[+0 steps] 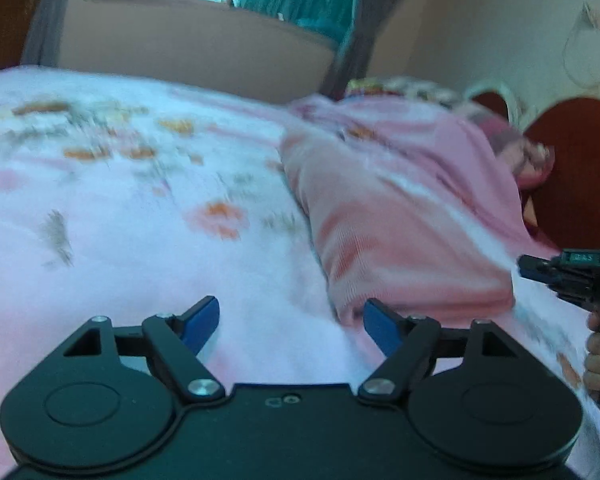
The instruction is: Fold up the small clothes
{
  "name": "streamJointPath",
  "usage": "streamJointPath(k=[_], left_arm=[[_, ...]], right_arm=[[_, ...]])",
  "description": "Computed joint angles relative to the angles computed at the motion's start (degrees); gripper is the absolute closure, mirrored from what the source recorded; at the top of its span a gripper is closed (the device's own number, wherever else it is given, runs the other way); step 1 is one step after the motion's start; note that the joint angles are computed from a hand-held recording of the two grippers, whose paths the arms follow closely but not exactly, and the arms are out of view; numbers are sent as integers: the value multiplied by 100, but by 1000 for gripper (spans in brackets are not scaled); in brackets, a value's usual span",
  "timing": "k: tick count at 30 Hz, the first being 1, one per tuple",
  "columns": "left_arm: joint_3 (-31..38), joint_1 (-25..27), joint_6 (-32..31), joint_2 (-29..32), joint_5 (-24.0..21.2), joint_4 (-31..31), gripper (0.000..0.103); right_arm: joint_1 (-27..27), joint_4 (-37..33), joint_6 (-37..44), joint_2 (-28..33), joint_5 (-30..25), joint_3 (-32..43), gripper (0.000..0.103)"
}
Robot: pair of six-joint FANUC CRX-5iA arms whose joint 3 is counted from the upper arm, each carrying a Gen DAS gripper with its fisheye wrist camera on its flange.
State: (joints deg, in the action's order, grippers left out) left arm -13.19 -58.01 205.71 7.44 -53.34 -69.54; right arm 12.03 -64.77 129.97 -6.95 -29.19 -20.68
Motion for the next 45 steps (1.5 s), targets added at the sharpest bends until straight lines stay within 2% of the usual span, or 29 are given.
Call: streamJointPath(k=[2,4,5,7,9,10,11,12,14,16,17,19,21,22,23,25,27,28,30,31,33,34,35,36,38,40,42,44,45], left_arm=[[157,145,-30,49,-41,-99,28],[333,343,66,124,92,-320,28],[448,436,35,204,127,-396,28],[664,807,-251,356,503,-194,28],[769,1621,-1397,580,1514,1007,22],[689,1915,-1753,606,1915,1437,19],[638,2022,-1814,520,2017,1567,20],[701,1934,-1904,458,1819,1398,21],[921,1499,-1459,477,1098,459,22],[1083,1608,-1427,525,1310,262,22],[1252,1756,-1693,644,1408,444,22],[1695,2149,-2783,1038,1488,1230,20],[2041,2539,-3812,1574,1475,2199,14],[1908,2736,-3876,1553,1809,2473,11],[1893,2779,-3853,1526,1863,2547,11],[1857,2685,-3649,1347,1818,2236,14],[1952,2334,-3057,1223,1255,1255,14],[2012,2353,-2974,1240,1203,1179,14],[2106,2564,-3070,1309,1348,1427,14],[2238,2660,-3267,1433,1301,1596,13],[2631,2966,-4497,1902,1088,2555,12],[2668,3089,-4931,2039,1137,2919,9],[2641,3156,-5065,2039,1234,2985,7],[2665,3186,-5160,2039,1188,3086,8],[2720,3186,-5310,1963,1005,3205,12],[2413,3017,-4766,1584,1140,2691,13],[1848,2884,-4239,1108,1666,2361,12],[1669,2591,-3891,973,1491,2088,12],[1648,2596,-4086,1059,1506,2309,12]], right_arm=[[-115,-483,905,-29,-91,62,90],[275,-267,1155,-100,271,79,90],[599,130,964,-108,567,71,90],[1401,1570,272,87,1317,-83,90],[1703,3052,-1075,736,1266,-87,91],[1769,3490,-1588,820,1332,-105,91],[1788,3661,-1812,787,1252,-64,91],[1767,3613,-1739,727,1240,-27,91],[1628,2774,-791,568,1453,88,91],[1354,1708,320,582,1254,454,91],[1330,1556,425,684,1229,630,91],[1520,2150,-250,1034,1309,923,91],[1712,3646,-1657,1787,1135,1226,91],[1757,4292,-2394,2054,856,1286,91],[1774,4638,-2831,2121,878,1272,91],[1867,4822,-2914,1992,1280,1034,91],[1813,4416,-2506,1860,1387,1022,91],[1807,4213,-2314,1807,1593,988,91],[1748,3674,-1916,1739,1697,1073,91],[1773,3732,-2015,1823,1782,1150,91],[1891,4739,-3048,2006,1964,1131,91],[1904,5440,-3708,2246,1711,1261,90],[1890,5852,-4088,2540,1291,1479,77],[1871,5964,-4322,2634,1170,1564,76],[1856,5964,-4272,2609,1293,1500,69],[1821,5829,-4177,2377,1564,1246,68],[1725,4808,-3125,1963,1615,1078,68],[1565,3459,-1636,1580,1657,932,68],[1453,2887,-909,1484,1416,963,68]])
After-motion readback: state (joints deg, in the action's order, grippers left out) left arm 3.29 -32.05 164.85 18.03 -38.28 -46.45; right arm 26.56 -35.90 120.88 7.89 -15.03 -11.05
